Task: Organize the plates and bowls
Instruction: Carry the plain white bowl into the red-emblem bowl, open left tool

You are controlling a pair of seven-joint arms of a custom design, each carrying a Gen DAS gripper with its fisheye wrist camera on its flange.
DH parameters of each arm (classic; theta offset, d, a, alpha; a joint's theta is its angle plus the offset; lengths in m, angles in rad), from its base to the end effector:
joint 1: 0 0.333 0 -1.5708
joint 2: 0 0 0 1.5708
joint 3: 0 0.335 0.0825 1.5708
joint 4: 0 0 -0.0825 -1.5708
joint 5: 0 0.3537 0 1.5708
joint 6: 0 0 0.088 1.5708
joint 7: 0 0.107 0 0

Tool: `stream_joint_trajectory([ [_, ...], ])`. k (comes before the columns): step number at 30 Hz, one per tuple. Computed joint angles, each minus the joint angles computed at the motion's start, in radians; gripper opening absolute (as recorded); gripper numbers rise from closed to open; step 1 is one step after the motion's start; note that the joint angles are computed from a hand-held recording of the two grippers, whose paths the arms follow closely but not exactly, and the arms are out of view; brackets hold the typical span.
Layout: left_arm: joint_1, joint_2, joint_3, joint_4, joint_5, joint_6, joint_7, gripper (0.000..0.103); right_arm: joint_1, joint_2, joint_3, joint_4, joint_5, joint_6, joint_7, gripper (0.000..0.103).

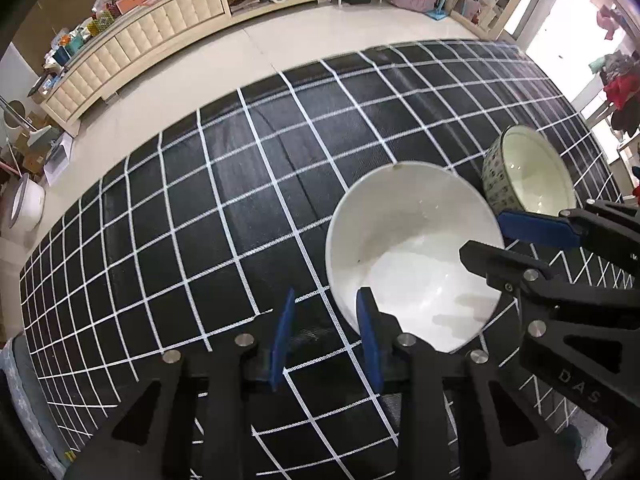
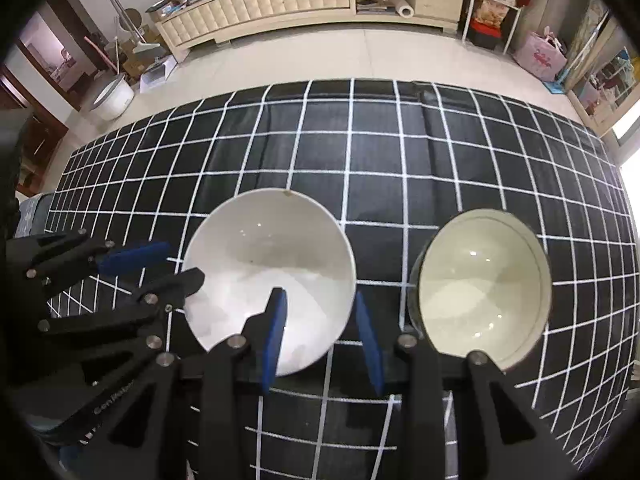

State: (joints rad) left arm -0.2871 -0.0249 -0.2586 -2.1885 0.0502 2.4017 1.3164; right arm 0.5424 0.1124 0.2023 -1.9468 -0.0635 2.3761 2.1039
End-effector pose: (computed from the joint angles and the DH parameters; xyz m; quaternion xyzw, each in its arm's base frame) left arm 0.4481 -0.2725 0.4571 -0.5791 0.8063 -0.1013 0.0650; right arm 0.4351 0.3943 0.4906 -0.7782 0.6073 -0.0374 0.1552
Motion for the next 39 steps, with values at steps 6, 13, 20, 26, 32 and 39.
stream_joint_trajectory([
  [6,-0.006,0.042,0.002,0.011,-0.003,0.016,0.001,0.030,-0.009,0.017,-0.004,-0.005,0.013,-0.007,-0.007,0.029],
  [13,-0.010,0.070,0.008,0.017,-0.062,0.020,0.046,0.017,-0.020,0.026,-0.003,-0.007,0.053,-0.025,-0.034,0.019],
  [20,-0.023,0.076,0.009,0.036,-0.013,-0.013,0.024,0.016,-0.027,-0.002,-0.006,-0.043,0.074,0.002,-0.021,0.015],
  [26,-0.020,0.035,0.006,-0.007,-0.067,-0.023,0.062,0.016,-0.021,-0.061,-0.003,-0.096,0.080,0.026,0.003,0.013],
  [32,-0.016,-0.075,-0.005,-0.069,-0.075,-0.038,0.062,0.016,-0.007,-0.130,0.003,-0.123,0.112,0.011,0.013,0.013],
  [39,-0.001,-0.263,-0.027,-0.147,-0.086,-0.095,0.064,0.016,0.034,-0.240,0.026,-0.146,0.086,-0.025,0.076,0.012],
])
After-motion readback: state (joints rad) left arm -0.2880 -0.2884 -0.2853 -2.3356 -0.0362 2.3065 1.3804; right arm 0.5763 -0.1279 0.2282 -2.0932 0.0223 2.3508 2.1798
